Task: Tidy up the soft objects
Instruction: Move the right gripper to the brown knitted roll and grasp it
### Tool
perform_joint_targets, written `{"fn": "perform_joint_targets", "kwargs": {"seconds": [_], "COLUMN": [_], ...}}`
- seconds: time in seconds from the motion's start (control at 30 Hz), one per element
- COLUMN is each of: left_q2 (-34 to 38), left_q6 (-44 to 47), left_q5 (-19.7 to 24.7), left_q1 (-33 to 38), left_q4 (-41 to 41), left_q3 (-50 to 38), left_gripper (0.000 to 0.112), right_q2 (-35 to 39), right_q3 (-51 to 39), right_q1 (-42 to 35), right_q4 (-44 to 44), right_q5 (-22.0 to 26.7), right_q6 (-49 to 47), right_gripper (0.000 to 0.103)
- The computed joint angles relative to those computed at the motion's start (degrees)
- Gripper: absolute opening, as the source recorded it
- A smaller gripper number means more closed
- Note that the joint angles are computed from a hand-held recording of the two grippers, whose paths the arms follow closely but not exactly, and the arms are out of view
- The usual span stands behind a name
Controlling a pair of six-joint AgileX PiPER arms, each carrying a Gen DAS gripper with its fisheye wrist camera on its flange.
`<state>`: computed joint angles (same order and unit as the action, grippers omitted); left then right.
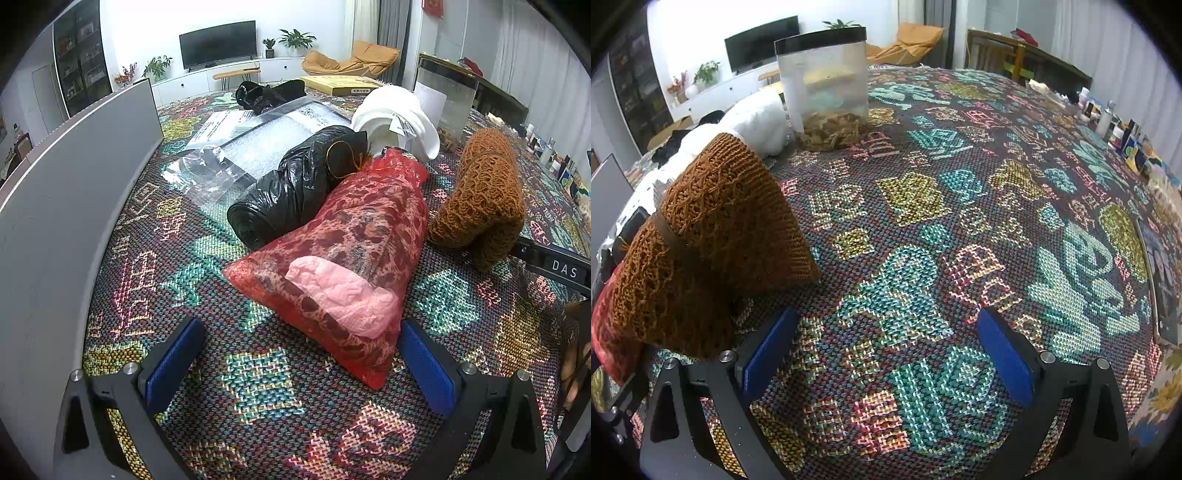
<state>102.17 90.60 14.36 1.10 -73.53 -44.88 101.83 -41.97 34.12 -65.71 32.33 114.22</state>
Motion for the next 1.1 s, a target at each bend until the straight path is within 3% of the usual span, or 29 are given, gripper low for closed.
{"fn": "perform_joint_targets", "kwargs": {"seconds": [1.1], "left_q2": [0.1], "left_q6": [0.8], "left_q5": [0.1], "left_q1": [0.1], "left_q4": [-0.8], "left_q3": [0.0], "left_gripper": [0.103], "right_q2": [0.0], "right_q3": [0.1], "right_q1": [0.3], "right_q4": [-0.1], "right_q5": [0.2], "right_q6": [0.4], "right_gripper": [0.1]}}
